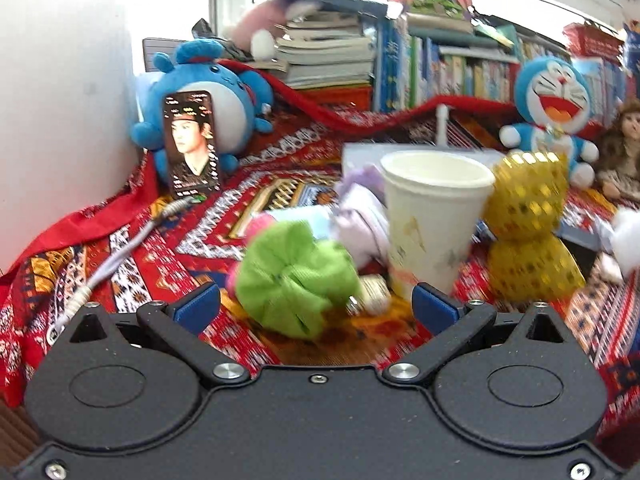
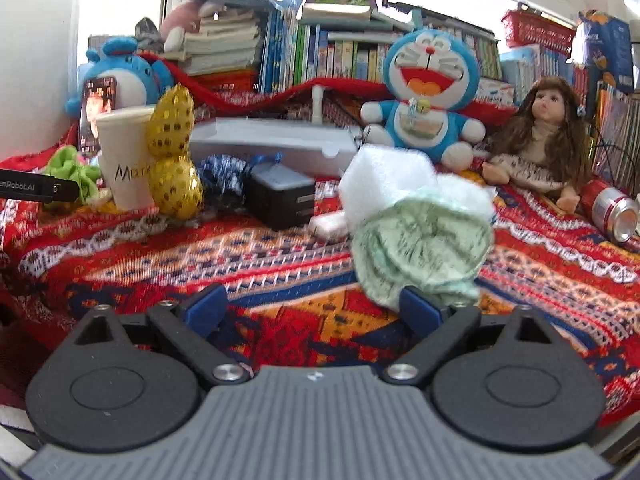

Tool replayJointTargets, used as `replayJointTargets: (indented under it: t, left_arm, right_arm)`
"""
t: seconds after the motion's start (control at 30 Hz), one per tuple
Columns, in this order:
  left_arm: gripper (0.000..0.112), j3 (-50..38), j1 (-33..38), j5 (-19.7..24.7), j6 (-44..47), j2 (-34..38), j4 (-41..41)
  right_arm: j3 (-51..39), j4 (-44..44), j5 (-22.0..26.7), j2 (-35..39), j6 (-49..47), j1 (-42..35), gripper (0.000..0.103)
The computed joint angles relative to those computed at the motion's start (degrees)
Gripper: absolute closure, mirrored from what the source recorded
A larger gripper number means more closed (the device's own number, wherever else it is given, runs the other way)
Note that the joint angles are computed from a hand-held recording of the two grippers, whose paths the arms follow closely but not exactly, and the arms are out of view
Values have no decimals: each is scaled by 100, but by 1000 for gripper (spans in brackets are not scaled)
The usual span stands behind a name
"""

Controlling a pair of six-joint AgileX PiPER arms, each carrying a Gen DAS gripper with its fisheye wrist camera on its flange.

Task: Organize soft objects
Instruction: 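Grasp the green mesh scrunchie with the left tool while the right tool grasps the pale green floral scrunchie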

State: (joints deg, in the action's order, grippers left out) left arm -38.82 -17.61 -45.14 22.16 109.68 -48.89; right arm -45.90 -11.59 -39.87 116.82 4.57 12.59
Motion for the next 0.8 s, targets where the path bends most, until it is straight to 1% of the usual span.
replayJointTargets:
  t: [0.13,0.2,0.27,0.33,0.37,0.43,0.5,0.57,0.7,0.8]
  left_arm:
    - [14,-165,272,110,-53,20,-15]
    - [14,-237,364,139,-54,73,-66]
    - [14,-271,478,206,-138,107,33]
    - [14,-286,567,271,-223,134,165]
    - [14,-289,605,291,-269,147,228]
    - [14,-307,710,353,-440,183,446]
    - [13,-338,766,390,-557,238,578]
    - [13,-435,811,491,-509,312,563]
    - [13,-544,841,597,-502,432,584]
    - [13,-575,855,563,-542,490,613]
  right_arm:
    - [63,496,-279,-80,-246,-17,16]
    - [58,890,-353,-78,-437,-3,22]
    - [16,1106,-343,-64,-494,-51,23]
    - [-90,1212,-192,-37,-494,-124,23]
    - [-113,1291,-186,-19,-519,-143,23]
    - [-159,1400,-215,28,-552,-176,18]
    - [-209,1454,-266,77,-635,-194,5]
    - [-316,1411,-189,118,-712,-230,0]
    - [-585,1497,62,273,-795,-237,0]
    - [-766,1348,256,388,-583,-290,0]
